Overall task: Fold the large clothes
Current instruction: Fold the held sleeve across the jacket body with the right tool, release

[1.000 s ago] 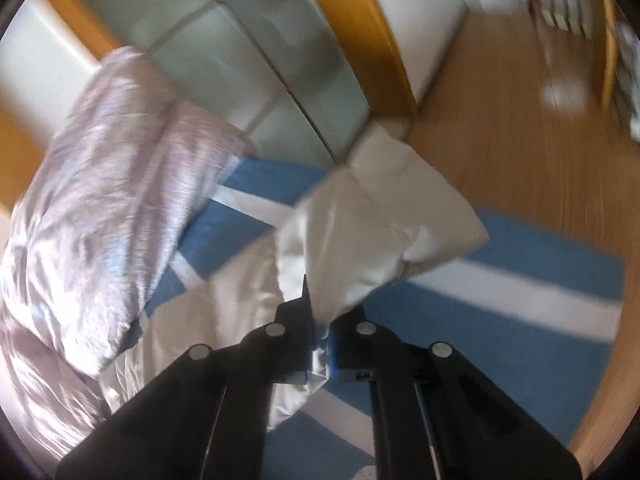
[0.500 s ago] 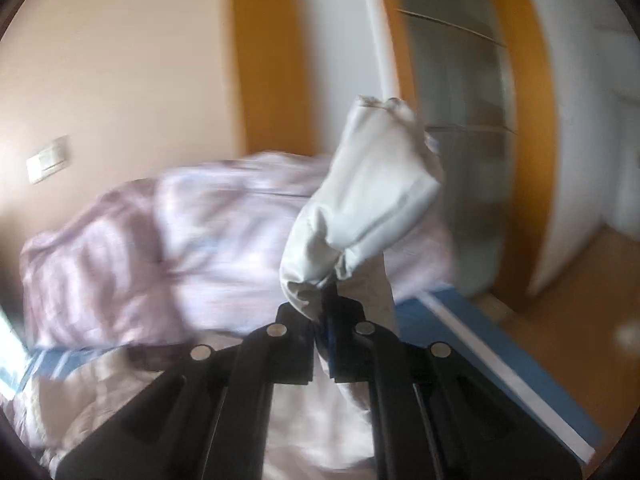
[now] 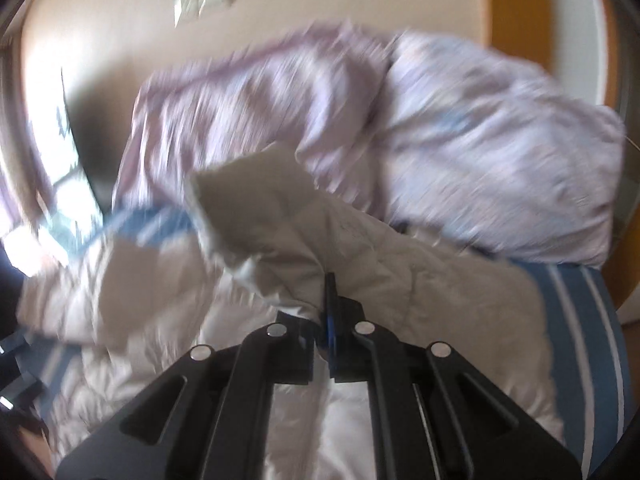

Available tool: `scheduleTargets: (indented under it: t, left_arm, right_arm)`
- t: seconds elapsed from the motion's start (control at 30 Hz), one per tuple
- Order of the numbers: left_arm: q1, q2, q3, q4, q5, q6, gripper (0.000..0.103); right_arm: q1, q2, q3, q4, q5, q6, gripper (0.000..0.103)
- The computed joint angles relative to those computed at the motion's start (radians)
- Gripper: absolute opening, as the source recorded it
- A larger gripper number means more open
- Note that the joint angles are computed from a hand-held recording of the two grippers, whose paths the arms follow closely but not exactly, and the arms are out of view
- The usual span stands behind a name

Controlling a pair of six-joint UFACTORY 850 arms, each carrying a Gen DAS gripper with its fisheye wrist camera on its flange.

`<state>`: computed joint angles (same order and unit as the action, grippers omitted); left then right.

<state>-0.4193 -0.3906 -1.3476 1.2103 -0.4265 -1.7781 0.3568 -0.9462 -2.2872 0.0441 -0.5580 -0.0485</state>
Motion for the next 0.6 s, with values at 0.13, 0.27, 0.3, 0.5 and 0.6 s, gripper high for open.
scheduleTargets:
  t: [0.13, 0.27, 0.3, 0.5, 0.6]
  left_arm:
    - [0.011, 0.016, 0.019, -0.022, -0.009, 0.017, 0.102]
    - [0.023, 0.031, 0.043, -0.011, -0.011, -0.01, 0.102]
    - [0.03, 0.037, 0.051, -0.021, 0.001, -0.008, 0.102]
    - [0.075, 0.076, 0.107, -0.057, 0.072, -0.037, 0.102]
    - [0.092, 0.099, 0.139, -0.052, 0.072, -0.079, 0.102]
  right_arm:
    - [0.036, -0.117, -0.141, -0.072, -0.153, 0.012, 0.006]
    - [0.055, -0.194, -0.244, -0.129, -0.281, -0.011, 0.013]
    - [0.063, -0.21, -0.267, -0.151, -0.303, -0.012, 0.017]
    - [0.07, -0.172, -0.218, -0.028, -0.36, -0.18, 0.062]
    - [0.06, -0.112, -0.137, 0.082, -0.294, -0.226, 0.059]
